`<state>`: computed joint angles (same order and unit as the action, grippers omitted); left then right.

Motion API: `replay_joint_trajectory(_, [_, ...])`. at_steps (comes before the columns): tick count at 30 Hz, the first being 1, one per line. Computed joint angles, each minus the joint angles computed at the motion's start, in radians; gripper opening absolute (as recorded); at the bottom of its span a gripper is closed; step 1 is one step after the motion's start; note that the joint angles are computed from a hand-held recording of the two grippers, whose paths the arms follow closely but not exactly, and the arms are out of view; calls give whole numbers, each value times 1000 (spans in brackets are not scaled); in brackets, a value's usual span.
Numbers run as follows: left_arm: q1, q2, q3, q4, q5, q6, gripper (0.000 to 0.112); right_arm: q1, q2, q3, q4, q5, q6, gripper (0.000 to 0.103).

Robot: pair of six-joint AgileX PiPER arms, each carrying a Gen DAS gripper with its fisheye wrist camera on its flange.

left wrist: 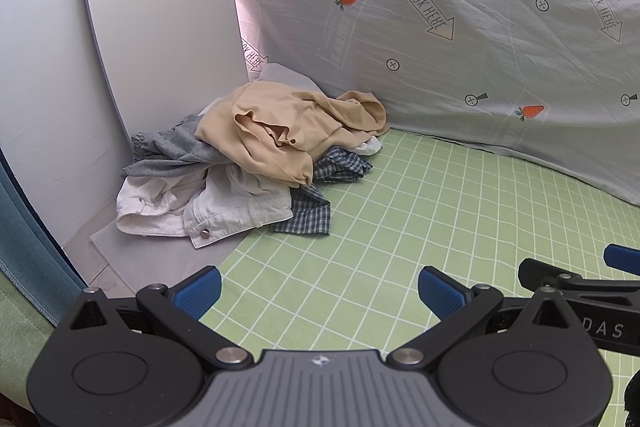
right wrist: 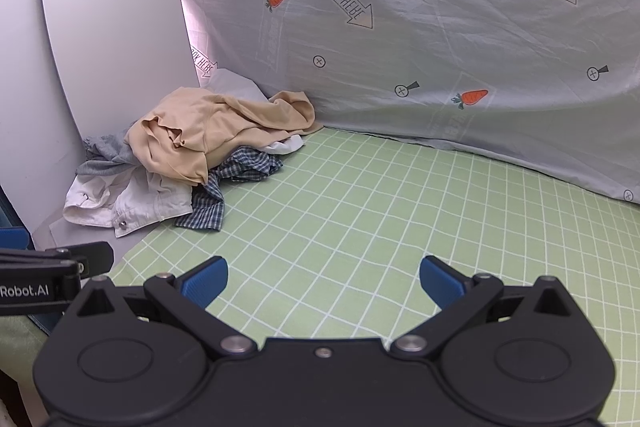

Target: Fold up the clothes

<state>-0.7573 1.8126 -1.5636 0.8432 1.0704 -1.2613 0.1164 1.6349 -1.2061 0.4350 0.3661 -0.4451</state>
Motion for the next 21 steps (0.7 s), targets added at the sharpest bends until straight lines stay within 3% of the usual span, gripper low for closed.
replay_joint_trajectory(12, [138,85,-115,-82,-41,100,103,73,195,-206,-249,-23,169,103])
replay_joint_trajectory(17, [239,162,-221,-139,-65,193,103,107,352,-420,-368,31,265,103])
replay_joint_trajectory(21, [332,252,-345,-203,-63,285,102,138,531,-700,-402,132,272,103])
